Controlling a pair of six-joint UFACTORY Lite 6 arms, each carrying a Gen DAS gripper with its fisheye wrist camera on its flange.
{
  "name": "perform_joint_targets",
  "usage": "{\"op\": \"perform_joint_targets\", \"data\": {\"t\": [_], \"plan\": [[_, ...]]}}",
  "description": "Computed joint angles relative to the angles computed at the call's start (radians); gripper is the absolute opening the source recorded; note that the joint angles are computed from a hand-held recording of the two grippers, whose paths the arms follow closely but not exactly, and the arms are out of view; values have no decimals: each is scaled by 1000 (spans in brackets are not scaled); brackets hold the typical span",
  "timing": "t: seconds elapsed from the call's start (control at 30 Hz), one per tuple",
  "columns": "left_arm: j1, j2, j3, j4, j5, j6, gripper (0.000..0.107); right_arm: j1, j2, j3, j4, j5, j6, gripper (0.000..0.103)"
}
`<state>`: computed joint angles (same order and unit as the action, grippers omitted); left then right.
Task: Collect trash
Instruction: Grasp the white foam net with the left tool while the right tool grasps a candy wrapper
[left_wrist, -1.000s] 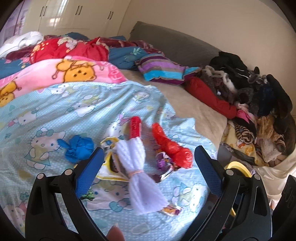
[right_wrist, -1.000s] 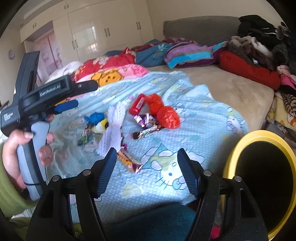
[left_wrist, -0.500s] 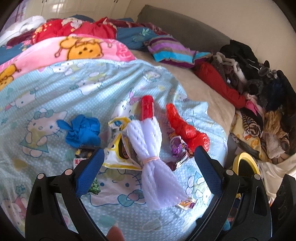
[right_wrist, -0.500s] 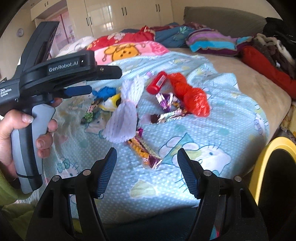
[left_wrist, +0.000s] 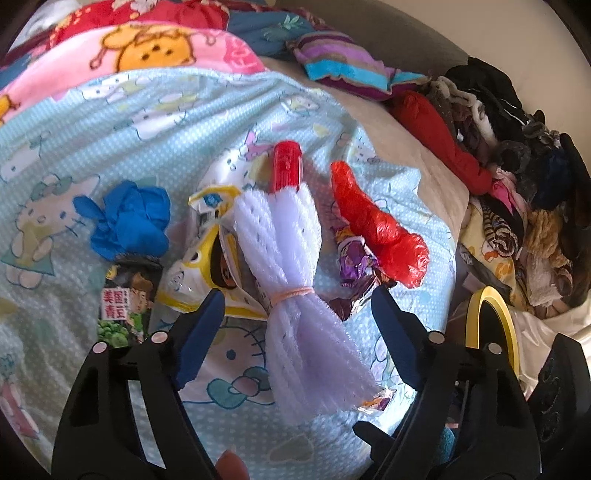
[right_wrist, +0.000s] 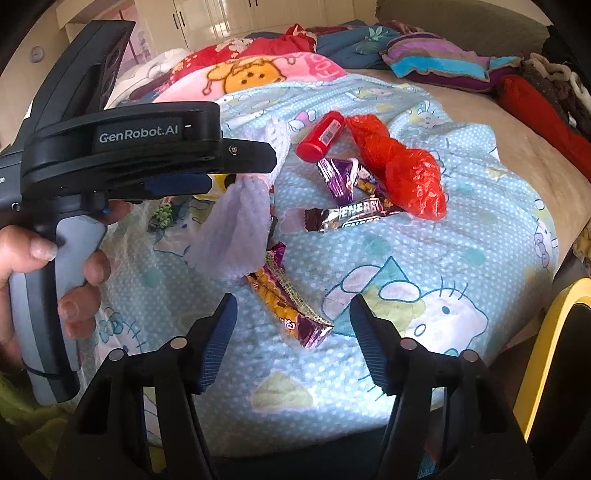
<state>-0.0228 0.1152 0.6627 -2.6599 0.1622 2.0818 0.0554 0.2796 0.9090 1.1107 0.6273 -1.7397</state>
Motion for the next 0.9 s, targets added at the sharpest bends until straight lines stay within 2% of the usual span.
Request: {"op": "perform_joint_targets", "data": {"t": [0.13, 0.3, 0.37, 0.47, 0.53, 0.9], "plan": [[18, 39, 17, 161, 14, -159, 64, 16, 47, 34, -49, -5, 56, 55], [33, 59, 18, 267, 45, -253, 53, 26, 88, 64, -99, -1, 118, 43], [37, 61, 16, 288, 53, -269, 43, 24, 92, 67, -101, 5, 118, 39], [37, 53, 9, 324, 66, -305, 34, 14, 86, 52, -85, 13, 87, 32], [29, 42, 3, 316, 66, -299, 32, 8, 77, 36, -80, 12, 76, 22], [13, -118, -52, 318, 43, -290, 28, -118, 4, -38, -40, 113, 35, 20]]}}
